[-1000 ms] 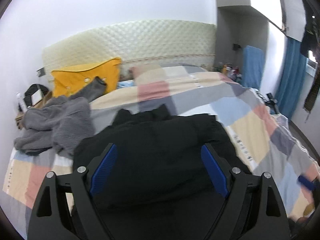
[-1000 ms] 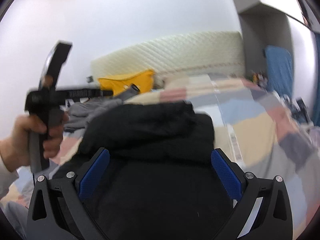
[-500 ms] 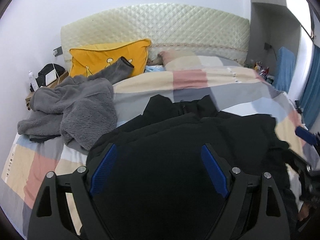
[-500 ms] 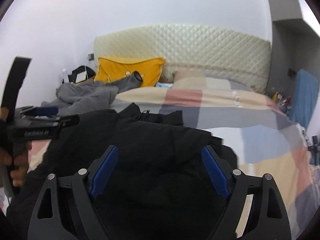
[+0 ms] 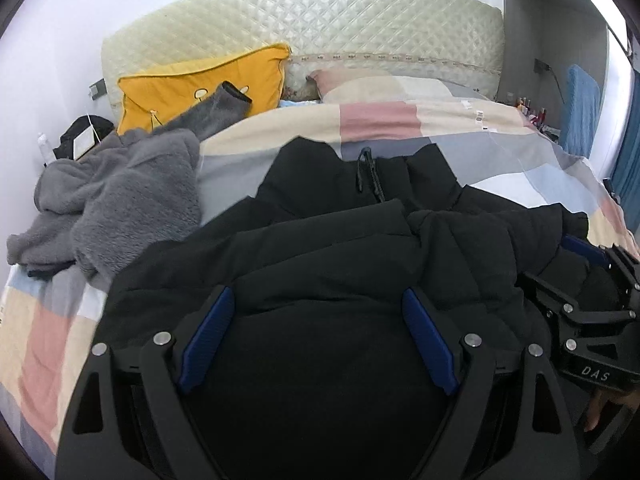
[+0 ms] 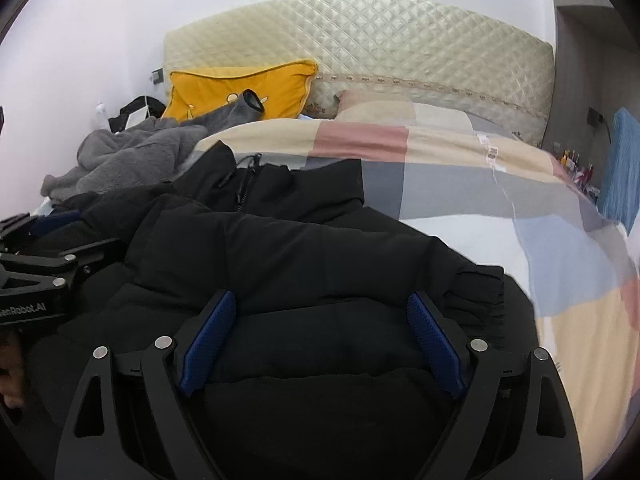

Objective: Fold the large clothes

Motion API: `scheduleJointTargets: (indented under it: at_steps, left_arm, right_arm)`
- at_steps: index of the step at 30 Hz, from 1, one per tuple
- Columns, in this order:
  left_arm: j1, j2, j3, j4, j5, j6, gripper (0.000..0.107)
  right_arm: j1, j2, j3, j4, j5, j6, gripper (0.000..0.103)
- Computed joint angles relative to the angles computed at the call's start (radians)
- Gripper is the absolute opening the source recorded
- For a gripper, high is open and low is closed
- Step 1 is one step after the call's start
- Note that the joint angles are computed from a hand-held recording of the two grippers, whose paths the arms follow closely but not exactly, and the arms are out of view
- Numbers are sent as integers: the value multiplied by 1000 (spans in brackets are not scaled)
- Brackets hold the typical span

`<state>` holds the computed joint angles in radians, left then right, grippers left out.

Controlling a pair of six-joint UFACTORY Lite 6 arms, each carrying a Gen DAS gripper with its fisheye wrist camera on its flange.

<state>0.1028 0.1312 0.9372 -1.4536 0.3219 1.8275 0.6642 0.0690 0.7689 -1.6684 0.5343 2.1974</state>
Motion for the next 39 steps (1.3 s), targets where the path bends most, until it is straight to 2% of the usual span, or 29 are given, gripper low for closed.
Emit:
scheduleJointTargets:
  at_steps: [7,10,16,18,20,23,25,29,31,33,35,36,39]
  left_arm:
    - [-43,116,49,-205,-36,188,87]
    - [-62,168,88,-264,-54,226,88]
    - [-92,214,134,-239,-100,190,89]
    - [-67,179,103,-177,-69,159,91]
    - [-13,125,59,-65,4,102,91]
    - [113,-9,-62,-9,134,131,91]
    - [207,-101,-119,84,210,86,91]
    - [443,-240,-175,222,381,53,91]
    - [548,-277,-184,251,406,67,91]
    - [627,-259,-160,356,404,40,91]
    - [672,-213,-145,444,346,33,91]
    - [689,-206,-156,432,318,69,91]
    - [691,-162,-179,420,206,129,91]
  right_arm:
    - [-33,116,40,-108,1,108,89]
    - [-60,183,98,-104,-17,86,89]
    - [-83,268,177,-56,-39,13,89]
    - [-77,250,171,-4,-55,-45,89]
    - [-69,190,131,42,-76,-95,88]
    - [10,3,-23,86,-24,-80,87]
    - [104,-159,-150,132,36,-63,87]
    - [310,-438,-292,405,187,-229,87]
    - [397,-539,-322,521,281,-304,87]
    - [487,-632,-330,664,411,-392,87]
    - [544,-687,-346,742,504,-422,87]
    - [575,-721,-364,772,547,-419,87]
    - [580,-806,-435,845,580,-439,87]
